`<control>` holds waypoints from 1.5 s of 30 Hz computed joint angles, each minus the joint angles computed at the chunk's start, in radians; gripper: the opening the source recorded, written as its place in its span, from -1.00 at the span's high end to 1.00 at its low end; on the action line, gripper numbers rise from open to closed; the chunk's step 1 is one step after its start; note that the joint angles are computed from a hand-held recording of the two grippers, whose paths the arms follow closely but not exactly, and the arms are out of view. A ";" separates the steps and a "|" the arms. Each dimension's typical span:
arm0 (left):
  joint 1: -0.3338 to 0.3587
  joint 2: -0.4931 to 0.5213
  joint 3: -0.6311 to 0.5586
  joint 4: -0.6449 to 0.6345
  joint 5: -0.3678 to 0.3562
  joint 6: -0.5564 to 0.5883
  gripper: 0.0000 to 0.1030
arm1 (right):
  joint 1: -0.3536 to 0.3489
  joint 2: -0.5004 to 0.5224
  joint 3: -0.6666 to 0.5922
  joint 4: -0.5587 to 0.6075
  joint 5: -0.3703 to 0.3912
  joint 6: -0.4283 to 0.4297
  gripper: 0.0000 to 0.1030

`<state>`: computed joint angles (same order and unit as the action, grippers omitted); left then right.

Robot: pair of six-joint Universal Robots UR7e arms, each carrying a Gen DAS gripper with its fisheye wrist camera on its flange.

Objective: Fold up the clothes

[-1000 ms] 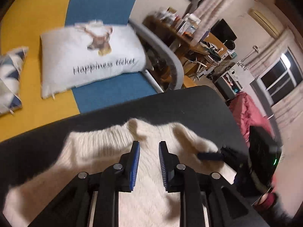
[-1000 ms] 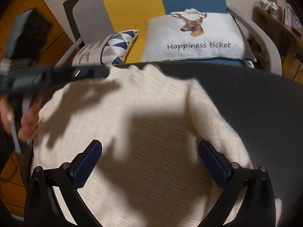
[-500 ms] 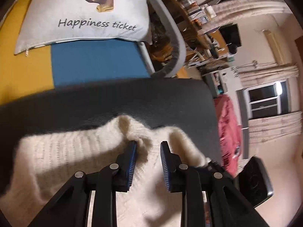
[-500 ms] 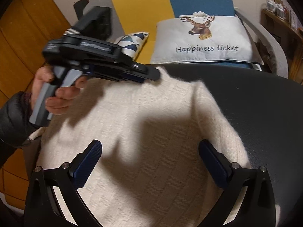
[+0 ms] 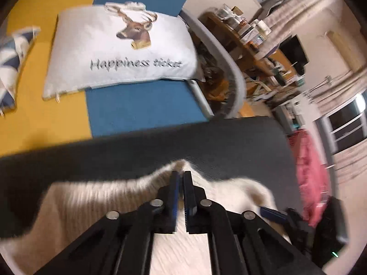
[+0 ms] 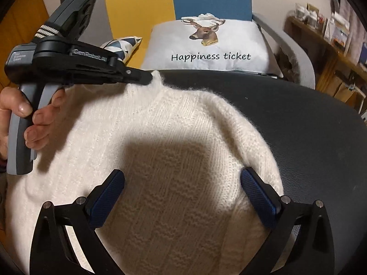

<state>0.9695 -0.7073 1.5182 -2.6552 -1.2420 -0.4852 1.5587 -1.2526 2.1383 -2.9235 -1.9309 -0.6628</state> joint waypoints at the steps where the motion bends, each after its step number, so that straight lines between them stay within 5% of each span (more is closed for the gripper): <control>1: 0.004 -0.036 0.043 -0.042 -0.017 -0.008 0.72 | -0.004 -0.012 -0.007 0.032 0.013 0.011 -0.99; 5: 0.015 -0.187 0.200 -0.166 -0.008 0.004 0.68 | 0.004 -0.073 0.000 0.120 0.084 0.020 -0.99; 10: 0.008 -0.321 0.284 -0.028 0.137 0.097 0.52 | 0.058 -0.063 -0.005 0.220 0.199 0.003 -0.99; 14: -0.011 -0.311 0.271 0.095 0.239 0.188 0.49 | 0.103 0.021 -0.039 0.229 0.162 0.031 -0.99; 25: 0.005 -0.186 0.141 0.196 0.185 0.370 0.42 | 0.070 0.092 -0.080 0.250 0.148 0.050 -0.99; 27: -0.016 -0.189 0.182 0.140 0.234 0.380 0.54 | 0.076 0.094 -0.084 0.255 0.136 0.042 -0.99; 28: -0.028 -0.192 0.206 0.107 0.262 0.382 0.88 | 0.080 0.091 -0.079 0.239 0.132 0.033 -0.99; 32: -0.066 -0.206 0.309 -0.043 0.404 0.296 0.90 | 0.102 0.102 -0.069 0.123 0.097 -0.011 -0.99; 34: -0.048 -0.225 0.355 -0.129 0.390 0.221 0.90 | 0.103 0.143 -0.088 0.096 -0.008 0.028 -0.99; 38: -0.027 -0.226 0.348 -0.145 0.364 0.105 0.89 | 0.088 0.169 -0.032 -0.068 -0.039 -0.064 -0.99; 40: -0.019 -0.237 0.325 -0.111 0.328 0.034 0.88 | 0.095 0.171 -0.040 -0.057 -0.049 -0.049 -0.99; 43: -0.054 -0.269 0.382 -0.238 0.326 0.125 0.87 | 0.105 0.168 -0.059 -0.009 -0.062 -0.018 -0.99; 45: -0.070 -0.272 0.395 -0.235 0.331 0.157 0.87 | 0.109 0.141 -0.074 0.080 0.008 0.005 -1.00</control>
